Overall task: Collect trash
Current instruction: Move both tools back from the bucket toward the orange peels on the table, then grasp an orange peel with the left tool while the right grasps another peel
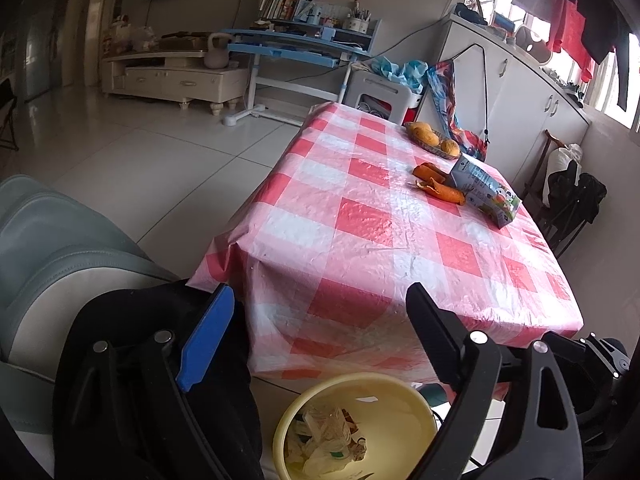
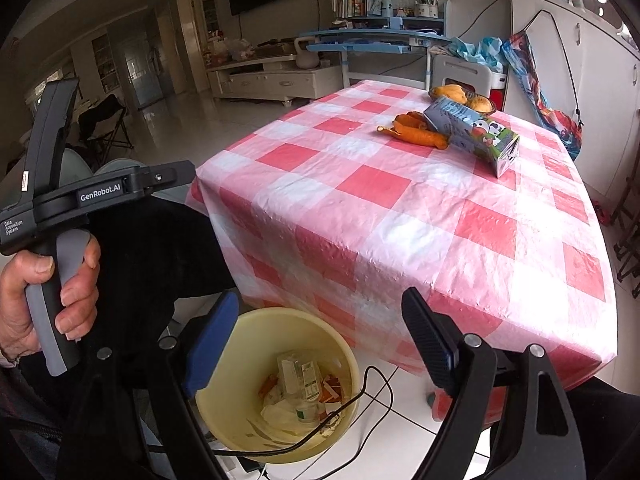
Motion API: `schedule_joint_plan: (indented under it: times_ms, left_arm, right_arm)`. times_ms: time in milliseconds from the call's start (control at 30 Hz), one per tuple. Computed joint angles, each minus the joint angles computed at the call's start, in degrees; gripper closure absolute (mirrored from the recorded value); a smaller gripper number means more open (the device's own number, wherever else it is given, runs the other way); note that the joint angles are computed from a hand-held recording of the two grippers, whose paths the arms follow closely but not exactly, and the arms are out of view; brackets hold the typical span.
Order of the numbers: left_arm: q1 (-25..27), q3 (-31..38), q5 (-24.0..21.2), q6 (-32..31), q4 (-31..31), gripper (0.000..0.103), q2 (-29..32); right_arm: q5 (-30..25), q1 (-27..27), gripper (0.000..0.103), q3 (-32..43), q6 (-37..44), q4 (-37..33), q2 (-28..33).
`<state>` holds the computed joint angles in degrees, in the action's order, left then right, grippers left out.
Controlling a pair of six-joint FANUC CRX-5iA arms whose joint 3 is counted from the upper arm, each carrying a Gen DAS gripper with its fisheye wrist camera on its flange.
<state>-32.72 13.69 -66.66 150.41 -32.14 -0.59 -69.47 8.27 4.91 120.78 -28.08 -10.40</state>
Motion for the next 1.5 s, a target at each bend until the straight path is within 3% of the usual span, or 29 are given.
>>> schedule_joint_plan:
  times_ms: [433,733,900,1233,1433,1500]
  left_arm:
    - [-0.2,1.3,0.8,-2.6,-0.2,0.019,1.1]
    - [2.9,5.0,5.3,-12.4,4.1,0.019,4.8]
    - [5.6,9.2,9.3,-21.8,8.4,0.019,9.0]
    - [11.0,26.1,8.2,-43.7,20.4,0.019,24.6]
    - [11.9,40.6,2.3,-52.2,23.5,0.019,35.8]
    - [12.6,50.8,-4.8,-55.8,26.8,0.019,42.4]
  right_arm:
    - [0.6,-1.3,0.023,0.8,-0.1,-1.8,0.3]
    - [0.9,-0.6,0.023,3.4,2.9,-1.5,2.6]
    - [0.7,0.8,0.023,5.7,7.4,0.1,4.8]
    - [0.5,-1.9,0.023,8.2,7.0,-2.9,8.3]
    - [-1.0,-3.4,0.023,10.4,5.9,-4.7,10.1]
    - [-1.5,-3.6,0.023,11.2,5.0,-4.7,11.0]
